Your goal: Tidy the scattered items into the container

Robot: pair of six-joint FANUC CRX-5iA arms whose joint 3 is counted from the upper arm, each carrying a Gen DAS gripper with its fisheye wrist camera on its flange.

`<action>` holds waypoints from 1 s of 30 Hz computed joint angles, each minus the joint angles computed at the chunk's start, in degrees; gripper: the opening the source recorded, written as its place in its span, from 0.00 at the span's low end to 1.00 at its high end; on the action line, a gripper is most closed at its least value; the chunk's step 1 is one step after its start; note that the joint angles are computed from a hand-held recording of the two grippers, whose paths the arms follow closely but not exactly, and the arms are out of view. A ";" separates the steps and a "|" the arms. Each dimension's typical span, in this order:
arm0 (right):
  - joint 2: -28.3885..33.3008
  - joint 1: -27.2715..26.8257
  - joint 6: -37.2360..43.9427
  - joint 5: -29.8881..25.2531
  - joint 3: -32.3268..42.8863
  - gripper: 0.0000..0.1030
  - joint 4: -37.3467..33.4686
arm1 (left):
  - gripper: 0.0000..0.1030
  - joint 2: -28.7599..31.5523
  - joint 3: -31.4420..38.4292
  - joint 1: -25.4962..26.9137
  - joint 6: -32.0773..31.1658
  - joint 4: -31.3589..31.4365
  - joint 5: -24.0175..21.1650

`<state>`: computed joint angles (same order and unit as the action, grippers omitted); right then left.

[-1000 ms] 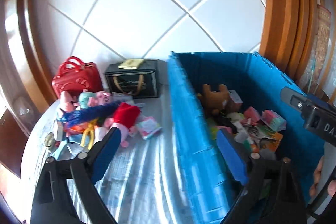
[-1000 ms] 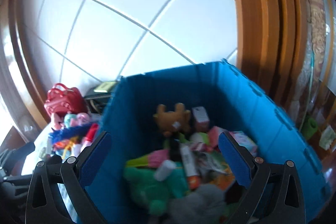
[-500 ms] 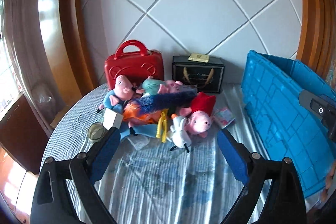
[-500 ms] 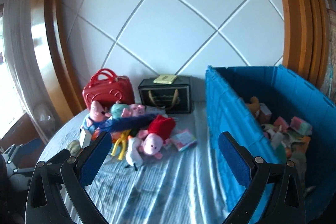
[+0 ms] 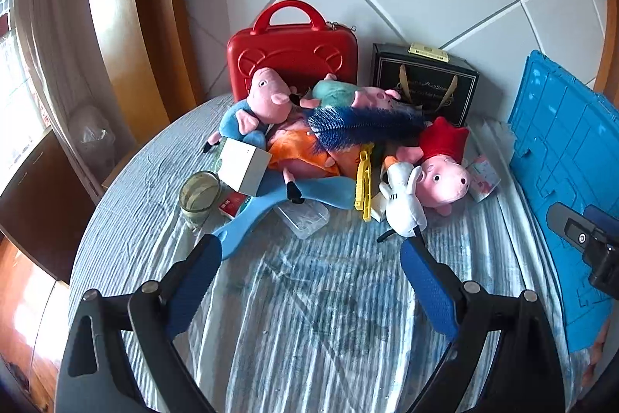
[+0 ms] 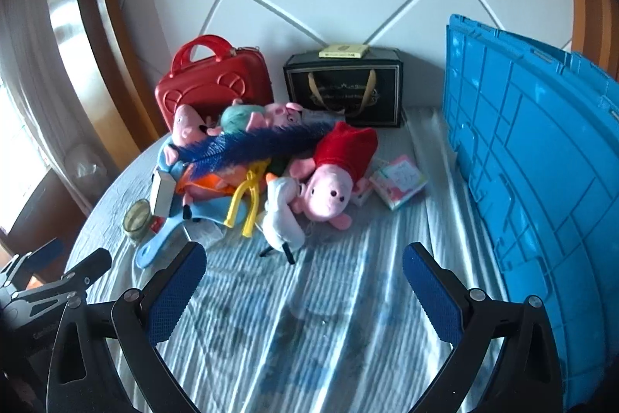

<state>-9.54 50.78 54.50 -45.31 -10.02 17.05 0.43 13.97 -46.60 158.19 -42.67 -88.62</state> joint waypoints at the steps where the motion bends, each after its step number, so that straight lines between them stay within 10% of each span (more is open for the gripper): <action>1: 0.77 -0.66 0.74 0.28 0.01 1.00 -0.27 | 0.92 0.39 -0.40 0.83 0.02 0.76 1.30; 13: 8.84 -7.32 -5.19 11.28 -5.94 0.97 5.28 | 0.91 11.11 -2.77 8.27 -3.30 4.74 21.94; 16: 12.12 -9.92 -6.30 13.49 -5.39 0.78 6.00 | 0.90 14.41 -1.52 9.93 -4.86 5.23 25.12; 22: 18.15 -12.71 -6.35 15.02 -2.01 0.78 6.68 | 0.90 20.44 1.69 13.76 -8.33 9.10 26.97; 24: 20.05 -13.15 -6.38 15.31 -0.64 0.78 6.26 | 0.85 21.60 2.09 14.41 -8.72 8.83 27.79; 26: 21.70 -13.56 -6.04 15.44 0.99 0.78 5.25 | 0.56 21.60 1.21 16.08 -10.42 10.98 31.42; 30: 24.68 -14.03 -6.88 14.38 4.23 0.78 5.57 | 0.53 23.37 4.50 17.22 -11.08 9.19 31.15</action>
<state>15.14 36.74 47.62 -30.93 -5.79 22.61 23.80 18.47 -29.39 147.11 -33.48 -57.46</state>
